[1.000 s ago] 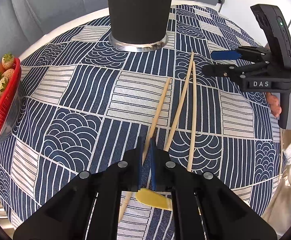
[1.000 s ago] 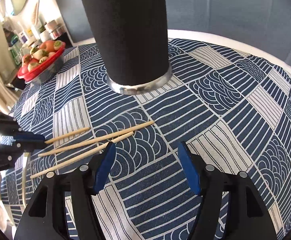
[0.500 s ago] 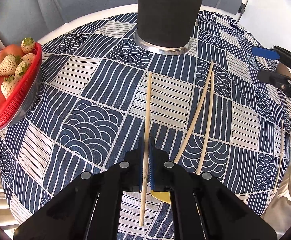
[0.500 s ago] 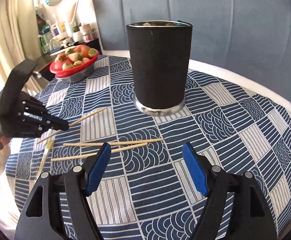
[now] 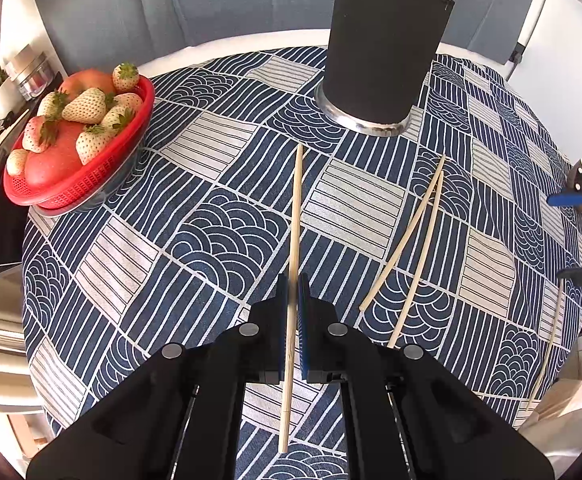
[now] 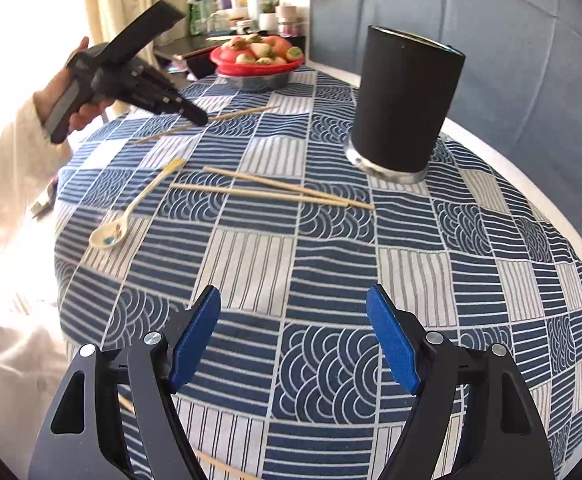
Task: Organize utensils
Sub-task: 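Lift the chopstick with the left tool while the right tool grasps another chopstick, then carry both held chopsticks upright over the black holder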
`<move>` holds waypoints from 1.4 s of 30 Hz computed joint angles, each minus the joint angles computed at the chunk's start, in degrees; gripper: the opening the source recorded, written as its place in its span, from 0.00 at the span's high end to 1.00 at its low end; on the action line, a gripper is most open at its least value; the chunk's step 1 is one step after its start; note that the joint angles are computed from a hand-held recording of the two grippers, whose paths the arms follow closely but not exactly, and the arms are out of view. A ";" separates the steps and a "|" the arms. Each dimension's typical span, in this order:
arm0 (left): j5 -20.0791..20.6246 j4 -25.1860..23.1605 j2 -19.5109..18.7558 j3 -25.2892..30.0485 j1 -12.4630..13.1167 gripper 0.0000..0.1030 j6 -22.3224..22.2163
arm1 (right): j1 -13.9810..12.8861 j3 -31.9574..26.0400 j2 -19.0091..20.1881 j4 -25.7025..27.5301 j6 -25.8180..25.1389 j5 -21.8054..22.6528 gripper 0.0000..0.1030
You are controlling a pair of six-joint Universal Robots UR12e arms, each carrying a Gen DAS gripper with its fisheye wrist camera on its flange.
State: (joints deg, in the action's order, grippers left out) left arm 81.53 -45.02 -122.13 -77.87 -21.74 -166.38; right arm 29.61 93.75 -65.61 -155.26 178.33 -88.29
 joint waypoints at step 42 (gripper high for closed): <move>5.77 3.65 2.66 -2.13 -2.06 0.95 -5.28 | -0.94 5.23 -1.34 1.92 -17.90 14.17 0.95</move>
